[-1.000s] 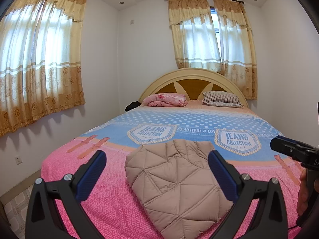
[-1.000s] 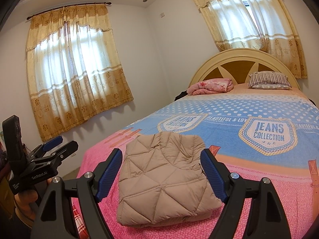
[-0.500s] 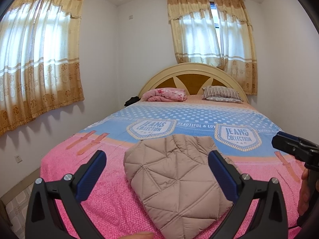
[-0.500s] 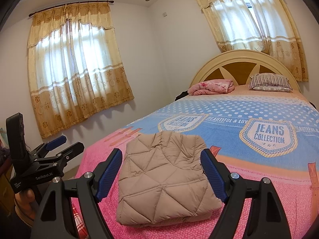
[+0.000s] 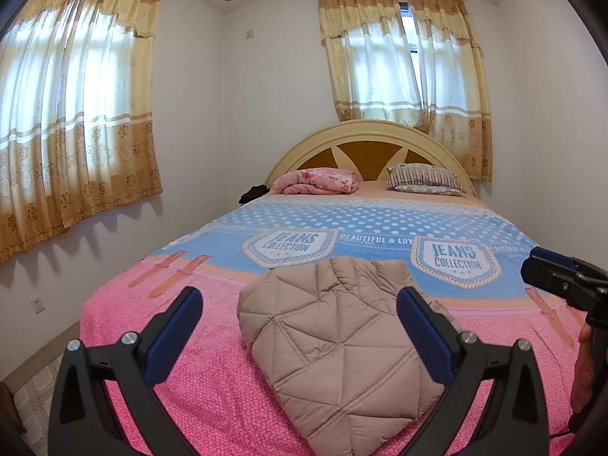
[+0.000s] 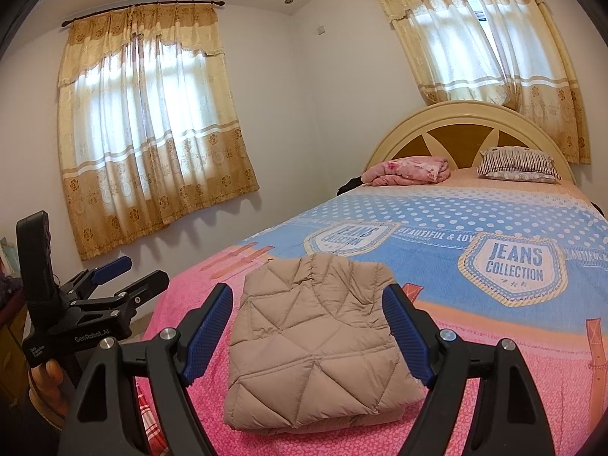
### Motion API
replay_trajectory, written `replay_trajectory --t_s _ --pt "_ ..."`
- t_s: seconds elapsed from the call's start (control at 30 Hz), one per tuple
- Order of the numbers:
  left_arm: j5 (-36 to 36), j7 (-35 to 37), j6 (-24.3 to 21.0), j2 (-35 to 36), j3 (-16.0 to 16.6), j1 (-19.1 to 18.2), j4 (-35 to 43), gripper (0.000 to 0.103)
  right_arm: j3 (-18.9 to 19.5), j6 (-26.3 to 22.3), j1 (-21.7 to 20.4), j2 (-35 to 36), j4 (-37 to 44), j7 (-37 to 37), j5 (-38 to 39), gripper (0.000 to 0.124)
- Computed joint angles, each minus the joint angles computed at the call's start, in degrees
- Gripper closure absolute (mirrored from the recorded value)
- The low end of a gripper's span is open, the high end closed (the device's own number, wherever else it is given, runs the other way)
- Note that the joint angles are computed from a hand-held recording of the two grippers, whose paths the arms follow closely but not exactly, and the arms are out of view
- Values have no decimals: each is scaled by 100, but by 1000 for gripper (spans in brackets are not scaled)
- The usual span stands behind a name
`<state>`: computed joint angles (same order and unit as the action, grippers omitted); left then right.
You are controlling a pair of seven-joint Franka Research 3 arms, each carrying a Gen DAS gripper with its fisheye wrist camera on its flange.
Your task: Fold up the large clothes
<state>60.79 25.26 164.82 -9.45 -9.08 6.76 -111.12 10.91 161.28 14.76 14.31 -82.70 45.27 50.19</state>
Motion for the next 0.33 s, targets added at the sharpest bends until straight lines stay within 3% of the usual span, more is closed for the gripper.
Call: replay_trajectory --t_s 0.33 --pt "240 -242 29 9 -22 38 -15 0 -2 18 3 -39 -83 8 11 43"
